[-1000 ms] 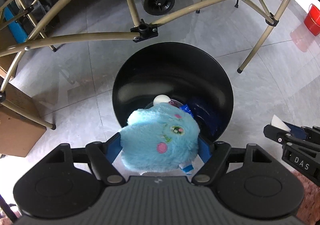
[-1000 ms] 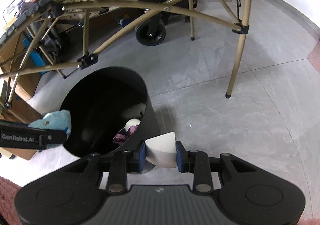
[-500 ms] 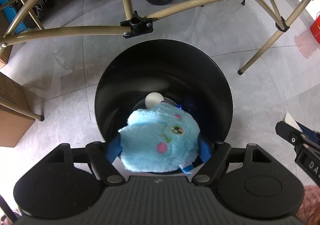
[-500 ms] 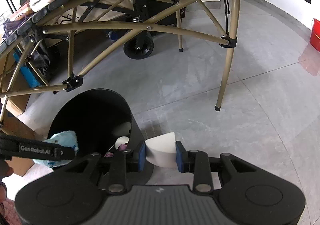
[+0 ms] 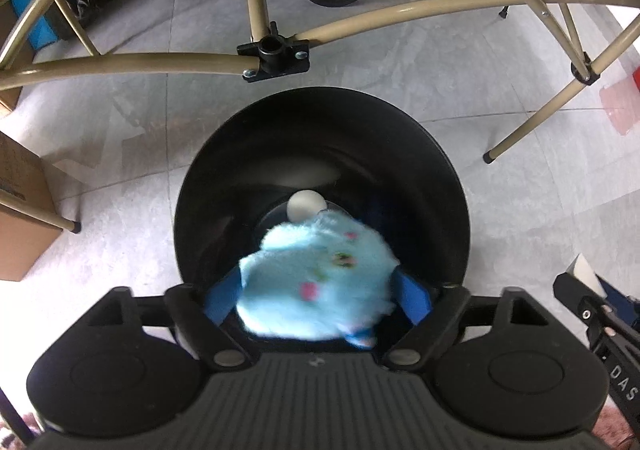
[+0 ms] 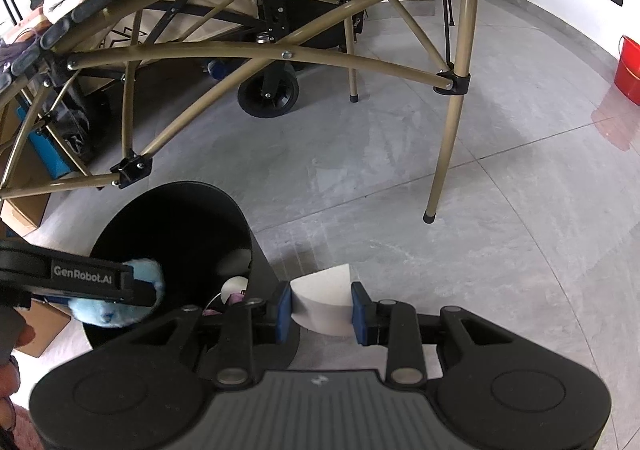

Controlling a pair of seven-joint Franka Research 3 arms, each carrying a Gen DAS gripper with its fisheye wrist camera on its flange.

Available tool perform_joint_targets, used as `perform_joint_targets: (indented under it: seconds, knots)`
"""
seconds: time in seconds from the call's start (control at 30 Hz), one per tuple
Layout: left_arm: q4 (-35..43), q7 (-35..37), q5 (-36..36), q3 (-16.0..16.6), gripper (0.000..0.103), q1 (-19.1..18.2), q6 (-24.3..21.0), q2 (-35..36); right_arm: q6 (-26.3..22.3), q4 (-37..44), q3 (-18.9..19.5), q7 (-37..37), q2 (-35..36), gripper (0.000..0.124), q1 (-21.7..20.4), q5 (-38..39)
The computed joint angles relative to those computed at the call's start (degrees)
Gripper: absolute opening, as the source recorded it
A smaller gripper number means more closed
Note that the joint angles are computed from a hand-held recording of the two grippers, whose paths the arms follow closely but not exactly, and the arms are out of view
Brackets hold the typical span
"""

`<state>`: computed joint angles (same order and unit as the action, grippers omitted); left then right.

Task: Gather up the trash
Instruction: 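Lower the left tool into the bin and open it to drop the blue plush, then move the right tool over the bin and release the white foam block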

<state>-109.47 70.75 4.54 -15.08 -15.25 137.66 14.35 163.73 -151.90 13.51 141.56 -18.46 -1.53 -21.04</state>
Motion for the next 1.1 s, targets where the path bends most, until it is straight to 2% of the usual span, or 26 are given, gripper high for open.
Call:
perform_joint_targets:
  seconds: [0.03,0.07,0.8,1.1]
  knots:
    - [0.0,0.3,-0.8,-0.1,0.099,0.3,0.1,0.0,0.0,0.0,0.0,0.1,0.0,0.029,-0.1,-0.1]
    - [-0.2,0.3,-1.0,-0.2,0.102,0.3,0.3,0.0,0.0,0.0,0.1,0.2,0.0,0.029,-0.2,-0.2]
    - [-1.5,0.5,1.5,0.1,0.103,-0.1,0.9,-1.6,0.3,0.1,0.4,1.2,0.0,0.030,-0.6,-0.9]
    - [-3.4,1.1,1.5,0.6,0.103,0.7,2.1,-3.7,2.4,1.0,1.4,2.0,0.9,0.030,-1.3,-3.0]
